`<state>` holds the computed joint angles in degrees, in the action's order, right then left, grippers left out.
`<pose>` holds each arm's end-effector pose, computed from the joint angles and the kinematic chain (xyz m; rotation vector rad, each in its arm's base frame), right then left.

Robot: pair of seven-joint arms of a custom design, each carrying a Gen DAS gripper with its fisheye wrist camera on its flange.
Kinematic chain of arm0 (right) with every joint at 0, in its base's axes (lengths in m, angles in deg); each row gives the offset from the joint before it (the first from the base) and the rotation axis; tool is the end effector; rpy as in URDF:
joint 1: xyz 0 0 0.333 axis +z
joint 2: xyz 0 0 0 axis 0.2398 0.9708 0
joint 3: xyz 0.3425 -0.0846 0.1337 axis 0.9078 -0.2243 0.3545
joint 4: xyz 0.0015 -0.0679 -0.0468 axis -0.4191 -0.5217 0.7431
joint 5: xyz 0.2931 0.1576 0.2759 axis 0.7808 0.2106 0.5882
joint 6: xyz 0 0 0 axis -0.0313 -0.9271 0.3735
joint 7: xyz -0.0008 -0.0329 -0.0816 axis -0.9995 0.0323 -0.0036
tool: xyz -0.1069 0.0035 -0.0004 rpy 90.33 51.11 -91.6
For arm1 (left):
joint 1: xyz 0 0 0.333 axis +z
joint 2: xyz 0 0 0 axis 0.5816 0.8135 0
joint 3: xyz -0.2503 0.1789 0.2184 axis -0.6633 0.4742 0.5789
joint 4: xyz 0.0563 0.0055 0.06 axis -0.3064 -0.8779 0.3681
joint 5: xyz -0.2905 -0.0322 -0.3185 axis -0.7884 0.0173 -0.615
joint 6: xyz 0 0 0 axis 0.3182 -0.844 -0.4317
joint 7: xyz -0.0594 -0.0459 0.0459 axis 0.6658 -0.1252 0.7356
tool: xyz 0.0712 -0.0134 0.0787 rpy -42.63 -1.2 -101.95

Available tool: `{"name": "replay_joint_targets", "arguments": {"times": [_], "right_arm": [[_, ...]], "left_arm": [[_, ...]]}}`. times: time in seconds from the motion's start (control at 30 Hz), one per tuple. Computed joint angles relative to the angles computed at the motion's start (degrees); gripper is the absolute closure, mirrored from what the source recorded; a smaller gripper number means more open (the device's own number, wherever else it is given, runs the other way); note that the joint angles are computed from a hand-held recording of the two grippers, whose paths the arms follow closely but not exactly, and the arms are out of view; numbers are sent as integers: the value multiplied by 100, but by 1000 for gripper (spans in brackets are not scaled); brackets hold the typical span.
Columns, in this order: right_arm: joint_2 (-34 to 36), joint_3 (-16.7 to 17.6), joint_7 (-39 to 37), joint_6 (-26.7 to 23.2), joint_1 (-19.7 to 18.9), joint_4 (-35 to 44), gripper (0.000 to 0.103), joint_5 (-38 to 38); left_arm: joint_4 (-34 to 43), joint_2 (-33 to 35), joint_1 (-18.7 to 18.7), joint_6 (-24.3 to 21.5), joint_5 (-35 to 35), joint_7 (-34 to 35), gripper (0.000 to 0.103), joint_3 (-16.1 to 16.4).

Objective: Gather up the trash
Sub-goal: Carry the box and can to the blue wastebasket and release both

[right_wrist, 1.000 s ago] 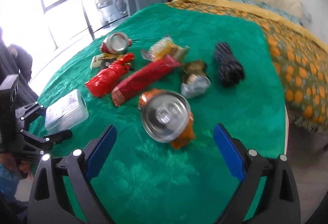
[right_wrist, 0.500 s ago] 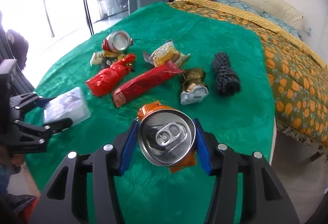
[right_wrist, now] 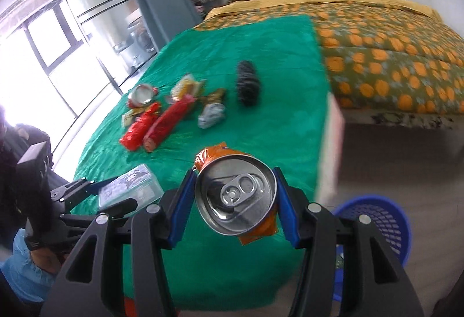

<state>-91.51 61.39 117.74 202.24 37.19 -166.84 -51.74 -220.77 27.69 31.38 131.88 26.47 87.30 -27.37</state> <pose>0.4056 0.2793 0.5984 -1.6199 1.6609 -0.3690 0.4515 -0.0338 0.5595 -1.4130 2.3481 -0.9019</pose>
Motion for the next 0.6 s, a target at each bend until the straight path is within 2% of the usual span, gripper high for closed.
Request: {"name": "replay_joint_targets", "arguments": {"times": [0.13,0.23,0.27,0.3,0.33,0.37,0.47,0.6], "right_arm": [[-272,-77,-40,-60,-4,-255,51,36],[-331,-119,-98,37,16,-361,51,79],[-342,-136,-125,64,20,-381,51,93],[-345,-155,-154,110,21,-400,51,104],[-357,-173,-173,143,27,-421,51,126],[-394,-209,-206,168,44,-464,51,160],[-564,-333,-283,215,68,-638,51,284],[-996,-403,-240,-21,-144,-962,51,339]], "left_arm": [[9,85,64,-156,329,-178,38,-155],[97,182,119,-138,513,-346,29,-233],[143,231,137,-126,601,-414,29,-273],[169,267,140,-109,664,-469,30,-303],[232,333,127,-155,720,-500,40,-314],[262,367,124,-178,775,-540,42,-333],[285,394,71,-87,873,-652,43,-402],[354,303,-230,-300,479,-615,43,-332]]}}
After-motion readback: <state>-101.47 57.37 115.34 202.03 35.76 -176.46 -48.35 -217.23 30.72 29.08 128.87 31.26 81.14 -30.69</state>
